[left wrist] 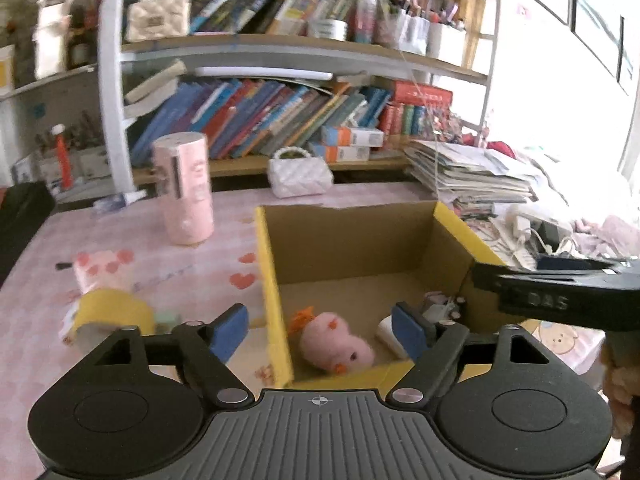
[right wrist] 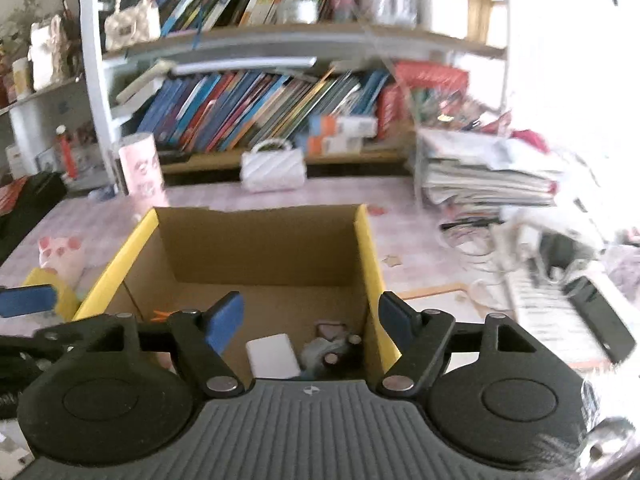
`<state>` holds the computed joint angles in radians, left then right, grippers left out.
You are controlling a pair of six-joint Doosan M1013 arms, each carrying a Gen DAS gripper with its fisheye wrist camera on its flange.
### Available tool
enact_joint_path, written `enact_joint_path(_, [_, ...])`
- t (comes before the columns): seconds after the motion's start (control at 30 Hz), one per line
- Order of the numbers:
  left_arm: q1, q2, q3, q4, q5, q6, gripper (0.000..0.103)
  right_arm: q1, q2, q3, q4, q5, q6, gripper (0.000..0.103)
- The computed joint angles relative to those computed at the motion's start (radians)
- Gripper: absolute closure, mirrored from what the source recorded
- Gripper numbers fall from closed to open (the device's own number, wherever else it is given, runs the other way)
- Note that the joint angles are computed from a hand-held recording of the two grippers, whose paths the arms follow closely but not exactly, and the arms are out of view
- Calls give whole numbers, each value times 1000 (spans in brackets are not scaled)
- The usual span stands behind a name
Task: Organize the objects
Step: 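Lower into the box and open both grippers to drop the blue item and charger, then withdraw both grippers from the box toward the tape roll and plush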
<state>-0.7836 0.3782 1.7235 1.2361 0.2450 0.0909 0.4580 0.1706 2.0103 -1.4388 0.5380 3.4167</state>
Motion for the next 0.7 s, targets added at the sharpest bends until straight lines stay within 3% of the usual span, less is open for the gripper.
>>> enact_joint_path(0.23, [7, -53, 88, 46, 31, -72, 12, 82, 4, 4, 137, 76, -18, 24])
enact_joint_path(0.47, [26, -92, 152, -213, 45, 177, 11, 161, 30, -14, 325, 106, -131, 19])
enact_joint_path(0.7, [44, -136, 217, -272, 67, 204, 11, 230, 52, -33, 359, 100, -197, 16])
